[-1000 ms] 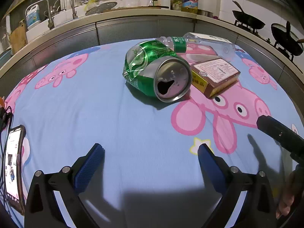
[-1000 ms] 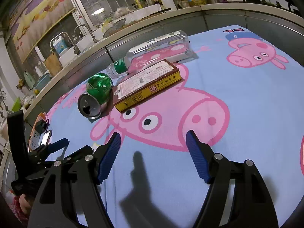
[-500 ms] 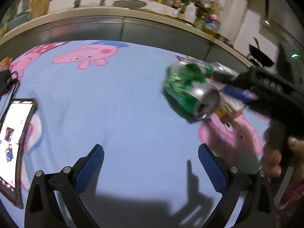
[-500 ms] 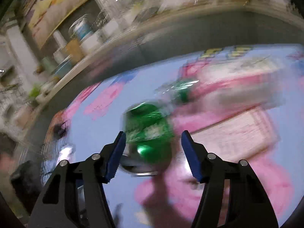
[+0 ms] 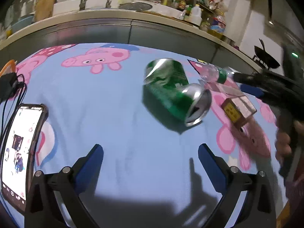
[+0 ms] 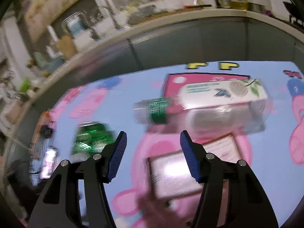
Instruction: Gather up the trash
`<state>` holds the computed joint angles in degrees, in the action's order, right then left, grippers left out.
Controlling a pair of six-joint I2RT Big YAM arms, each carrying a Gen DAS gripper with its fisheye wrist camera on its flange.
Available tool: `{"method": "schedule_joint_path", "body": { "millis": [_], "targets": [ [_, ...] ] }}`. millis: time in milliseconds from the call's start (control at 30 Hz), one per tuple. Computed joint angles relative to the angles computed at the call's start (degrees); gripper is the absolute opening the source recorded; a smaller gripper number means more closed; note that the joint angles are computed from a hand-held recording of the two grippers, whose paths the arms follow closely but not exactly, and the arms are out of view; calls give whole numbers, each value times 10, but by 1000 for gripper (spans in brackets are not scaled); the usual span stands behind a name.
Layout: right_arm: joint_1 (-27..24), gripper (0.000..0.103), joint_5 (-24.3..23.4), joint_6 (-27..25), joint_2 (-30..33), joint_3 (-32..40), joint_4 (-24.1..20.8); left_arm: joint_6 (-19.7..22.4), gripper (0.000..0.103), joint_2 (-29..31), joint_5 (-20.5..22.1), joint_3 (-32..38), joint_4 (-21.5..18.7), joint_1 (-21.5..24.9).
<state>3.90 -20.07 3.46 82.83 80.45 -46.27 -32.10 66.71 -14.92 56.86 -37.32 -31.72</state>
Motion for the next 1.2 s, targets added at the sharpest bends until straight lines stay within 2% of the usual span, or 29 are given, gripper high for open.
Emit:
{"method": "schedule_joint_path", "body": {
  "millis": [33,67,100,200,400,467,500,600,667,700,733,867,933,967,1000,1067,1200],
  "targets": [
    [4,58,32,-10,12,10,-15,0,99,0,0,0,0,1],
    [7,56,44,-18,14,8,-18,0,99,-2,3,-1,1,2],
    [7,56,55,-40,4,-7,-1,-1,99,-2,3,-1,1,3],
    [10,56,101,-92,-29,-45,5,2,99,4,-8,4,-7,-2],
    [-23,58,105,-103,-154,-173,38,7,99,24,-36,23,-36,-13],
    [-41,58,78,-107,-188,-201,37,9,99,29,-45,28,-46,-16],
    [-64,58,48,-104,-195,-202,30,9,99,32,-49,32,-51,-18],
    [-114,58,-12,-49,-177,-172,49,6,99,36,-59,36,-59,-22],
    [-152,59,-88,18,-121,-111,51,9,99,39,-62,38,-61,-22],
    [-156,59,-104,44,-88,-76,47,9,99,39,-63,37,-60,-22],
    [-159,59,-105,68,-55,-41,44,9,99,38,-62,36,-59,-22],
    [-154,59,-137,130,95,122,-19,9,99,36,-60,34,-56,-21],
    [-149,59,-164,126,132,162,-59,8,99,35,-61,33,-55,-21],
    [-143,57,-179,104,140,168,-87,8,99,35,-60,32,-55,-20],
    [-139,57,-173,83,135,161,-97,9,99,35,-59,32,-54,-20],
    [-135,58,-180,48,91,101,-69,9,99,34,-57,32,-52,-19],
    [-151,58,-209,-2,-6,-26,-51,7,99,35,-62,32,-54,-23]
  ]
}}
